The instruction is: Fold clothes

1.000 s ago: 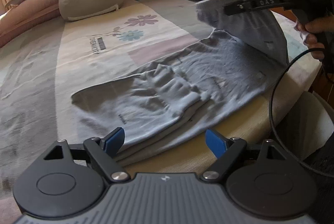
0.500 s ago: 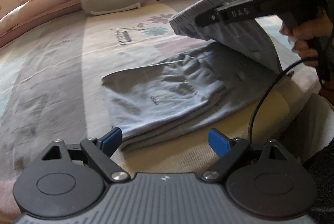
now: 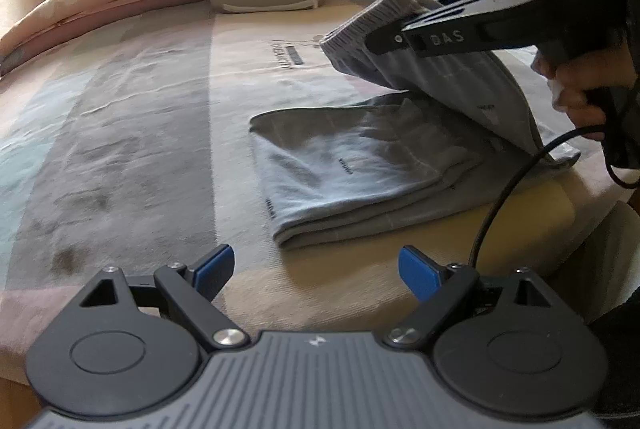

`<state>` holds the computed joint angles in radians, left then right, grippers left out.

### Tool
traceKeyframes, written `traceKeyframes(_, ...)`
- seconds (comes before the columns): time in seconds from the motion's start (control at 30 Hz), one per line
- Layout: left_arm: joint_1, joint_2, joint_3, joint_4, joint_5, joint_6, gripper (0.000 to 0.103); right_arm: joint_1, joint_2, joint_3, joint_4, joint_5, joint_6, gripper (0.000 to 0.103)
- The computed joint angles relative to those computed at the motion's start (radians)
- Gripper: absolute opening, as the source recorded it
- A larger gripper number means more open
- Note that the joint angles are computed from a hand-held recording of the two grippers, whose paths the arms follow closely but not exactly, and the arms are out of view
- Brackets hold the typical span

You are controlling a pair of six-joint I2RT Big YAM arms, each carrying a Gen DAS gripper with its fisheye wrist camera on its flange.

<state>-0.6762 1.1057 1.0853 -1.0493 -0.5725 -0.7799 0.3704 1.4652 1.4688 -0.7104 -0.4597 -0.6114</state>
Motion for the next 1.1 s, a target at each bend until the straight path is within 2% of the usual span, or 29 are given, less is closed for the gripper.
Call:
traceKeyframes(0.3, -0.022, -0.008, 0.0, -0.057, -0.032, -0.096, 0.089, 0.076, 0.013, -0.018, -0.02, 0.016, -0.11, 0.019)
traceKeyframes(0.43, -0.023, -0.007, -0.005, -0.069, -0.031, -0.125, 0.089, 0.094, 0.044, -0.015, -0.058, -0.018, -0.143, 0.025)
traceKeyframes(0.53, -0.027, -0.01, -0.01, -0.072, -0.032, -0.138, 0.089, 0.106, 0.064, -0.021, -0.085, -0.005, -0.181, 0.029)
traceKeyframes(0.63, -0.031, -0.018, -0.02, -0.071, -0.03, -0.15, 0.089, 0.1, 0.053, -0.045, -0.096, -0.003, -0.216, 0.046)
traceKeyframes(0.7, -0.032, -0.022, -0.026, -0.065, -0.03, -0.149, 0.089, 0.091, 0.029, -0.071, -0.088, -0.001, -0.237, 0.061)
traceKeyframes(0.8, -0.032, -0.025, -0.034, -0.051, -0.03, -0.143, 0.089, 0.071, -0.017, -0.123, -0.043, -0.005, -0.292, 0.064)
traceKeyframes(0.83, -0.031, -0.026, -0.037, -0.045, -0.028, -0.14, 0.089, 0.067, -0.035, -0.147, -0.013, -0.003, -0.316, 0.063)
traceKeyframes(0.87, -0.029, -0.027, -0.039, -0.04, -0.027, -0.138, 0.089, 0.063, -0.048, -0.168, 0.017, -0.008, -0.341, 0.057)
traceKeyframes(0.9, -0.027, -0.027, -0.042, -0.034, -0.025, -0.135, 0.089, 0.059, -0.059, -0.183, 0.034, -0.02, -0.363, 0.035)
traceKeyframes(0.97, -0.025, -0.027, -0.044, -0.033, -0.024, -0.136, 0.089, 0.056, -0.062, -0.183, 0.024, -0.038, -0.397, 0.009)
traceKeyframes(1.03, -0.028, -0.027, -0.044, -0.041, -0.028, -0.14, 0.089, 0.061, -0.059, -0.175, 0.018, -0.05, -0.397, 0.008)
traceKeyframes(1.1, -0.034, -0.033, -0.045, -0.047, -0.031, -0.147, 0.089, 0.064, -0.072, -0.182, 0.046, -0.068, -0.384, 0.007)
